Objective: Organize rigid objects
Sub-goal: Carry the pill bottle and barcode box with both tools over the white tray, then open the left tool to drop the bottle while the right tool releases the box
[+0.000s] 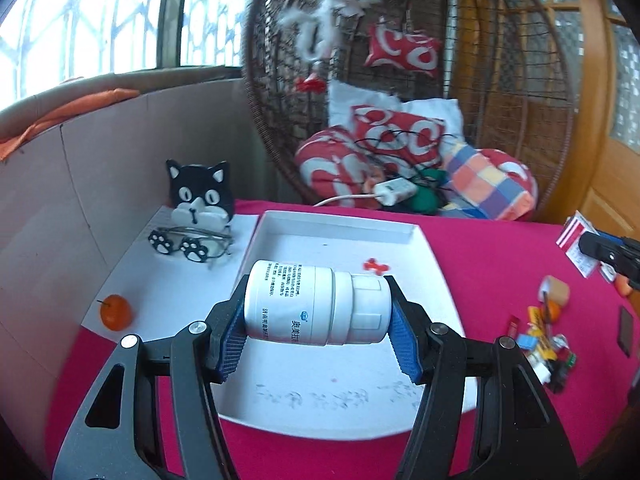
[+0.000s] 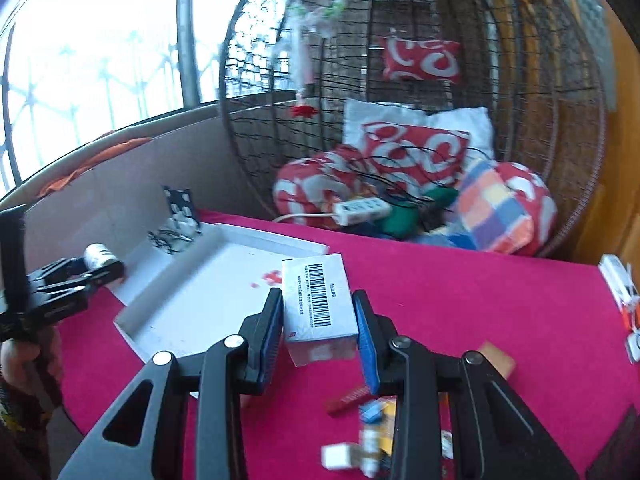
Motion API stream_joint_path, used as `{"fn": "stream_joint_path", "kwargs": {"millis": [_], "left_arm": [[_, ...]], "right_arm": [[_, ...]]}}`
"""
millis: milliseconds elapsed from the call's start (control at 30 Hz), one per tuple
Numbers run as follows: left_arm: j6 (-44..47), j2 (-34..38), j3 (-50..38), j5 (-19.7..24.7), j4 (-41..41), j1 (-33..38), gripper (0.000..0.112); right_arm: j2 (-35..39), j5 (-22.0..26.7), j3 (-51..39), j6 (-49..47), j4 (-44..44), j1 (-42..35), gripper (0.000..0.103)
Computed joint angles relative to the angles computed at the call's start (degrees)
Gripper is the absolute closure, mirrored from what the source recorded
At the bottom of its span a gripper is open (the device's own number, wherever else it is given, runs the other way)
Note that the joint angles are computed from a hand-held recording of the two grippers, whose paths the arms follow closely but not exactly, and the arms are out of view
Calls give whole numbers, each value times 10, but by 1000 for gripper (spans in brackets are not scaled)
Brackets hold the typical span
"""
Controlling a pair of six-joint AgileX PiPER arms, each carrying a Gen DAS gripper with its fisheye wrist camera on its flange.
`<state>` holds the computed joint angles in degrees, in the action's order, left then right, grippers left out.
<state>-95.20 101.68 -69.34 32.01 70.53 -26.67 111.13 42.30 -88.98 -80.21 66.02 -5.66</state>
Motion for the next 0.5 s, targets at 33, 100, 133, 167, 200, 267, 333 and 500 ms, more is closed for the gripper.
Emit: {"fn": "stream_joint_path", "kwargs": {"millis": [33,100,133,167,200,267,333,500], "left_arm": [[9,7,-7,-1,-8,5,50],[38,25,-30,-5,-38,17,50],[49,33,-41,-10,-49,23,50],[69,46,-58,-15,-71,32,50],[87,56,-73,-18,-90,39,50],[142,80,-112,-20,-144,54,50],[206,112,-162,-15,-204,69,50],[335,196,-274,19,-336,95,50]], "right_arm": [[2,-1,-4,6,-4,9,69],[16,5,-30,40,-25,31,69],[23,9,-43,57,-34,39,69],[35,14,-63,85,-52,51,69],[44,19,-77,104,-63,58,69],[70,23,-118,159,-101,82,69],[97,21,-156,205,-139,103,69],[153,-6,-216,295,-225,149,69]]}}
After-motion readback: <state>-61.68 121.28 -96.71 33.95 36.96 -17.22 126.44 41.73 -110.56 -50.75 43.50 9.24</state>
